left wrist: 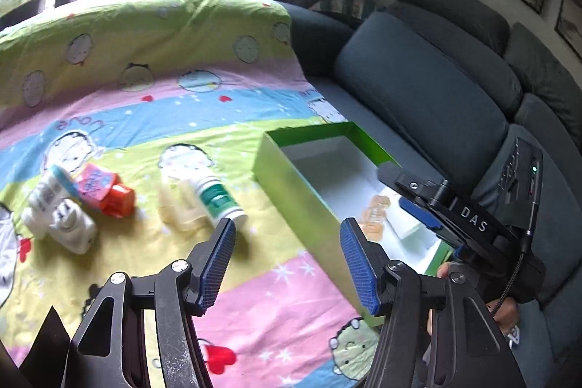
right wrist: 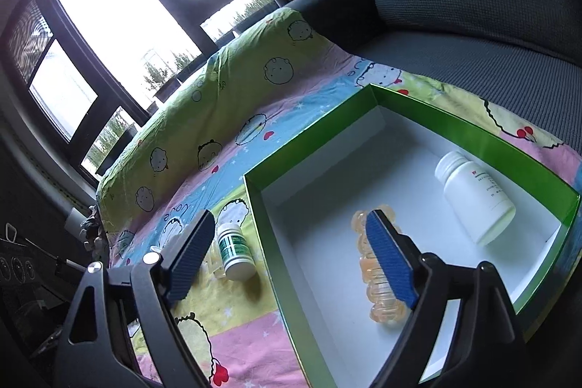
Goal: Organize rigid objects
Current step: 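Move the right gripper back over the green-labelled white bottle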
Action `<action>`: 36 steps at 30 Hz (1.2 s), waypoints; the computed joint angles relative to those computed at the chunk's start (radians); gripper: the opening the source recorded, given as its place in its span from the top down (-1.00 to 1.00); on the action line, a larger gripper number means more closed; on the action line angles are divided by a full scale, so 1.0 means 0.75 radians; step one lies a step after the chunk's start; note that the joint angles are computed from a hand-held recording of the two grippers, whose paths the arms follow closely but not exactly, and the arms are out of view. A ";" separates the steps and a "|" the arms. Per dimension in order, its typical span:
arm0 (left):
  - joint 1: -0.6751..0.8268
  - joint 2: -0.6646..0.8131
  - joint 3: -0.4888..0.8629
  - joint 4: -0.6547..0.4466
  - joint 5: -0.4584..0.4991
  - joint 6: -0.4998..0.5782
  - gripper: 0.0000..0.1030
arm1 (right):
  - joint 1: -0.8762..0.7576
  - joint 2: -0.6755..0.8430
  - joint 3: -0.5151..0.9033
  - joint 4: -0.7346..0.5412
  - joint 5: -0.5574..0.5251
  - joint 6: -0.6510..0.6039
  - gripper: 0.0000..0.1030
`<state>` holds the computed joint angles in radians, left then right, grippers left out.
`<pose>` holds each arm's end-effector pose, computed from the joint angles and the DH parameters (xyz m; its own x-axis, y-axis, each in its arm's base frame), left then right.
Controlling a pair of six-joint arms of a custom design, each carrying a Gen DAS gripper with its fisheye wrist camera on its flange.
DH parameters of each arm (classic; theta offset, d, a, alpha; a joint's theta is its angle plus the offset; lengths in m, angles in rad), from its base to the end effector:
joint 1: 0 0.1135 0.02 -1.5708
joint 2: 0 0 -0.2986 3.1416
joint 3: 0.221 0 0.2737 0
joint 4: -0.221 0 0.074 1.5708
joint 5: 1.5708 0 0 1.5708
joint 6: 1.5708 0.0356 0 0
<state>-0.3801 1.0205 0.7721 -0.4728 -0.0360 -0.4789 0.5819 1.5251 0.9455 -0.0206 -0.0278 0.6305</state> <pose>0.2045 -0.0803 0.2882 -0.7035 -0.2148 -0.6775 0.0243 0.9454 -0.3250 0.2944 0.1949 0.2538 -0.7163 0.2342 -0.6573 -0.1811 0.8474 0.4992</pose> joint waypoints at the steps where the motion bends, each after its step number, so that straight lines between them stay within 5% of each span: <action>1: 0.039 -0.051 -0.024 -0.026 -0.008 0.006 -0.34 | 0.017 0.002 0.001 0.014 0.027 -0.018 -0.70; 3: 0.135 -0.141 -0.069 -0.073 -0.004 0.036 -0.59 | 0.045 0.015 0.010 0.032 0.055 -0.044 -0.85; 7: 0.357 -0.276 -0.164 -0.124 0.025 0.084 -0.59 | 0.089 0.057 0.042 0.028 0.067 -0.070 -0.86; 13: 0.726 -0.353 -0.333 -0.060 0.247 0.152 -0.59 | 0.141 0.120 0.086 -0.002 0.080 -0.127 -0.86; 21: 0.857 -0.356 -0.364 -0.083 0.284 0.197 -0.59 | 0.248 0.175 0.146 -0.059 0.155 -0.190 -0.86; 30: 0.951 -0.349 -0.338 -0.129 0.354 0.239 -0.59 | 0.367 0.362 0.402 -0.341 0.170 -0.237 -0.84; 36: 1.094 -0.349 -0.322 -0.162 0.441 0.285 -0.59 | 0.384 0.573 0.746 -0.738 0.174 -0.230 -0.84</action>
<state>0.4405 0.7584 0.5305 -0.5943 0.2947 -0.2653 0.8696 1.9549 1.5051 -0.5744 0.1025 0.4580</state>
